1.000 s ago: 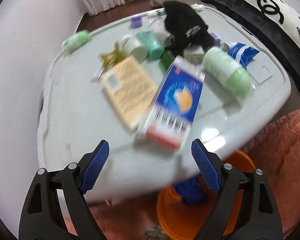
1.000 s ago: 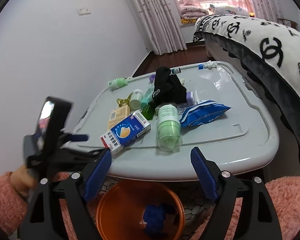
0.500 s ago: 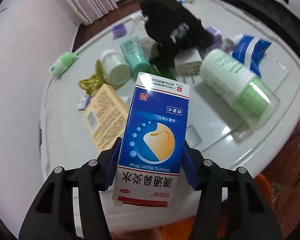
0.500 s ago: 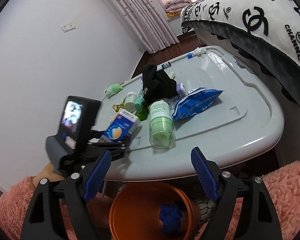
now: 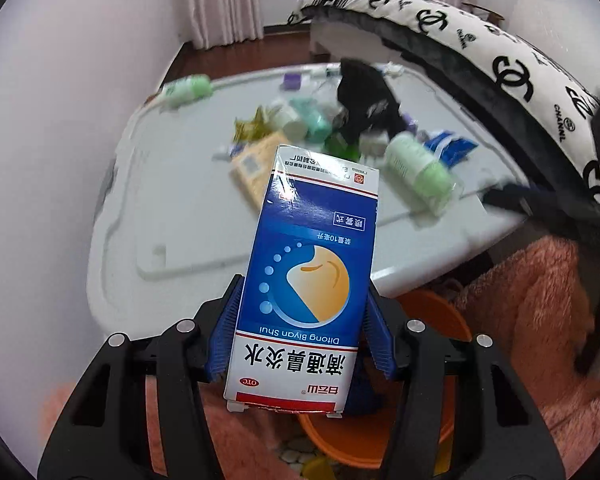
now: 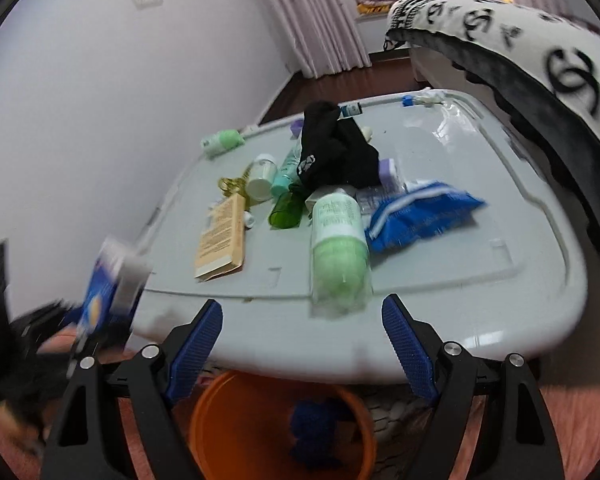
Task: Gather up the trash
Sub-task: 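Carry the medicine box with the left gripper while the right carries the green bottle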
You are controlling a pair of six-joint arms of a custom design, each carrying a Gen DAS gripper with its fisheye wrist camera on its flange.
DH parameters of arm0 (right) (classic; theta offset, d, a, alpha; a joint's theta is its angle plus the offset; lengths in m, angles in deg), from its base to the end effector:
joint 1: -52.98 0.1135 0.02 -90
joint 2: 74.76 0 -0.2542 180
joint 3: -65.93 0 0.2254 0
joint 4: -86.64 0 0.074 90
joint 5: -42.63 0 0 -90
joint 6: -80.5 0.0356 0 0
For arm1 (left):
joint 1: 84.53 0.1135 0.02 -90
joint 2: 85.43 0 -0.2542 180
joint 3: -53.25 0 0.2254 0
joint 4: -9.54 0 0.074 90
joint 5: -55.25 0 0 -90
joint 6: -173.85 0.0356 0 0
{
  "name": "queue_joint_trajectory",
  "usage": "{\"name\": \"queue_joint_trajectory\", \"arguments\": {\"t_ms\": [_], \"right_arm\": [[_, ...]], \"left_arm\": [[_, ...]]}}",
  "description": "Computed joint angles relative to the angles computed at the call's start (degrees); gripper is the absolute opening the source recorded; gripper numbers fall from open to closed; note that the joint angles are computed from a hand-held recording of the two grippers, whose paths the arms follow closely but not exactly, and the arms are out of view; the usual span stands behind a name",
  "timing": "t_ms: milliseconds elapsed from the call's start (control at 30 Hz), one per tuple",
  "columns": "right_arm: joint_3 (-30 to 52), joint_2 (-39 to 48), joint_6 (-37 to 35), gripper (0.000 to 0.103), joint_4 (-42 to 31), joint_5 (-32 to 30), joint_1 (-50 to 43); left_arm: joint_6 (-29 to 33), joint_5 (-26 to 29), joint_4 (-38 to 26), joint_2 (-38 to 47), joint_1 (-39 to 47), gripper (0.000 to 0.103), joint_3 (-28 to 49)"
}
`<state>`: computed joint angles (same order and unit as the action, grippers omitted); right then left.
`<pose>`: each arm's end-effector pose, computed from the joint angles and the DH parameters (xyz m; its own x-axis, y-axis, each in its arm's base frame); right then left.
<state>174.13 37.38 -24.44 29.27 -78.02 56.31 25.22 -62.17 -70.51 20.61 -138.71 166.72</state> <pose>0.3892 0.0408 0.2417 -0.7703 -0.2670 -0.5791 -0.5101 0.8029 0.3083 0.2154 -0.2704 0.2862 -0.8366 -0.1360 -0.5307 -0.1441 0.9892 -0.0263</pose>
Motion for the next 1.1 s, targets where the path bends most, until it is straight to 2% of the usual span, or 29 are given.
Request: {"name": "queue_joint_trajectory", "arguments": {"t_ms": [100, 133, 267, 300, 367, 433, 567, 767, 867, 967, 1100], "right_arm": [[8.9, 6.9, 1.2, 0.08, -3.7, 4.7, 3.2], [13.7, 10.3, 1.9, 0.077, -5.9, 6.6, 4.3], [32.9, 22.7, 4.7, 0.072, -16.2, 11.9, 7.3], [36.7, 25.0, 4.5, 0.067, -18.2, 13.7, 8.0], [45.9, 30.6, 3.7, 0.063, -23.7, 18.3, 9.7], [50.3, 33.7, 3.9, 0.049, -26.4, 21.9, 11.0], [42.7, 29.6, 3.1, 0.049, -22.3, 22.0, 11.0], [26.8, 16.9, -1.2, 0.049, -18.8, 13.7, 8.2], [19.3, 10.0, -4.2, 0.049, -19.5, 9.8, 6.0], [11.3, 4.6, -7.3, 0.049, -20.0, 8.0, 4.1], [2.6, 1.4, -10.7, 0.049, -21.6, 7.4, 2.6]], "left_arm": [[-3.7, 1.8, 4.6, -2.2, -1.6, 0.054, -6.6], [-4.3, 2.6, 6.4, -2.5, -1.8, 0.054, -8.7], [-5.6, 3.0, 6.2, -2.0, -3.1, 0.054, -9.7], [-5.5, 2.9, 6.9, -2.4, -3.2, 0.054, -10.2], [-5.9, 2.9, 7.0, -2.5, -3.4, 0.055, -10.6], [-5.7, 3.6, 7.3, -2.0, -3.2, 0.055, -10.7], [-6.0, 3.4, 7.9, -2.4, -3.4, 0.055, -11.3], [-6.1, 4.0, 9.8, -3.9, -3.1, 0.055, -13.2], [-5.6, 5.4, 10.2, -3.7, -3.2, 0.055, -13.1], [-4.2, 11.3, 12.5, -2.5, -2.2, 0.055, -13.3], [-1.4, 17.3, 10.0, 3.7, -1.8, 0.055, -8.0]]}}
